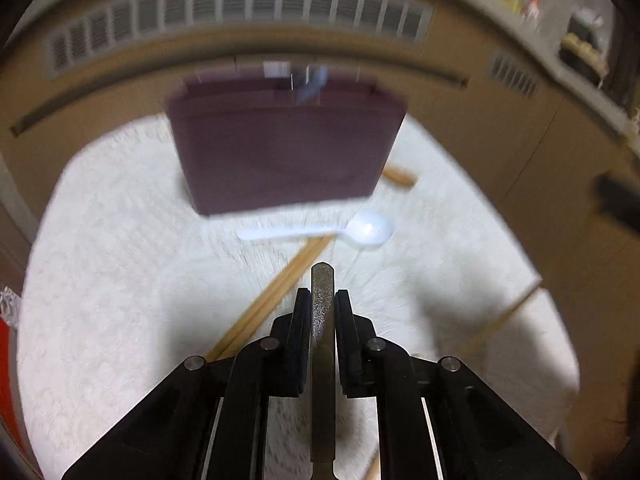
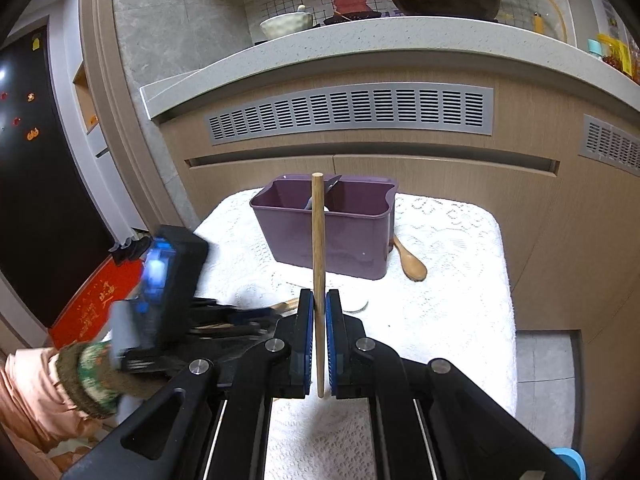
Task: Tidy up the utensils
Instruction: 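Lift the metal spoon over the caddy and open the left gripper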
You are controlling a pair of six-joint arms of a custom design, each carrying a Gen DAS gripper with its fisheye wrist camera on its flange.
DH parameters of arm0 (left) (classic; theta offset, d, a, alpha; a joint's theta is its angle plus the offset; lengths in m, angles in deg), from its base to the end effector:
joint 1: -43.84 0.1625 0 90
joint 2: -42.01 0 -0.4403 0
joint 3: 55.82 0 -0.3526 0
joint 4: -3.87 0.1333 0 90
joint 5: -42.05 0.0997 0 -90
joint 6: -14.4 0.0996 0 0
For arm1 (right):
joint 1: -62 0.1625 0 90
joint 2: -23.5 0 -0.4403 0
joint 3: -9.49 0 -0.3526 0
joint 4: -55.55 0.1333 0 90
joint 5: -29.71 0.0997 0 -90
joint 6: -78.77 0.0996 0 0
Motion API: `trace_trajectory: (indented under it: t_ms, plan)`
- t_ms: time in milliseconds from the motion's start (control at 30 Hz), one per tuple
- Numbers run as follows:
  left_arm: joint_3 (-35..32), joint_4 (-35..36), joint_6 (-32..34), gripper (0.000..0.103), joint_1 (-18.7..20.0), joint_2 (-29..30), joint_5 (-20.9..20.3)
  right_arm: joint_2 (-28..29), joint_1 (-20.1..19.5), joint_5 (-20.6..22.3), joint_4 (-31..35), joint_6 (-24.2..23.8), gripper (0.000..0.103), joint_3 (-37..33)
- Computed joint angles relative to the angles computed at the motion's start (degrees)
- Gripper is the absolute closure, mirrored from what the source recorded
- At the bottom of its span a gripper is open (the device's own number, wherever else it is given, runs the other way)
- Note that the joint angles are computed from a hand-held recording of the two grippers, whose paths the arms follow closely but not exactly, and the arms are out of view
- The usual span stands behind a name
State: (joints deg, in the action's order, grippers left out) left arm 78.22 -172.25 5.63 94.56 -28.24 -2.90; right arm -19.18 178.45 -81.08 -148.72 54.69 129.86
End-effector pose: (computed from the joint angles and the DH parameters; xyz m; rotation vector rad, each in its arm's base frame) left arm -0.1104 -0.4568 0.2333 0.4496 2.4082 -0.8524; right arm 0.3257 -0.4348 0.1011 0.9898 -2.4753 0.8894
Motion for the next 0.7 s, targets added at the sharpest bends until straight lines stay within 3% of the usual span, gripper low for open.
trace_trajectory:
  t_ms: [200, 367, 500, 700]
  plan:
    - [5.05, -13.54, 5.13, 0.091, -7.56, -6.15, 1.83, -0.54, 0.85, 0.14, -0.98, 0.14, 0.097, 0.09]
    - [-0.91, -21.12, 15.36, 0.091, -10.09, -6.23, 2.84, -1.96, 3.18, 1.05, -2.34, -1.14, 0.097, -2.05]
    - [-9.95, -31.35, 29.04, 0.091, -8.95, -2.97, -2.38, -2.51, 6.27, 1.47, -3.48, -5.01, 0.097, -9.06]
    - [-23.75, -37.04, 35.72, 0.091, -3.26, 3.61, -10.76, 0.91, 6.94, 3.49, -1.51, -8.16, 0.097, -21.31]
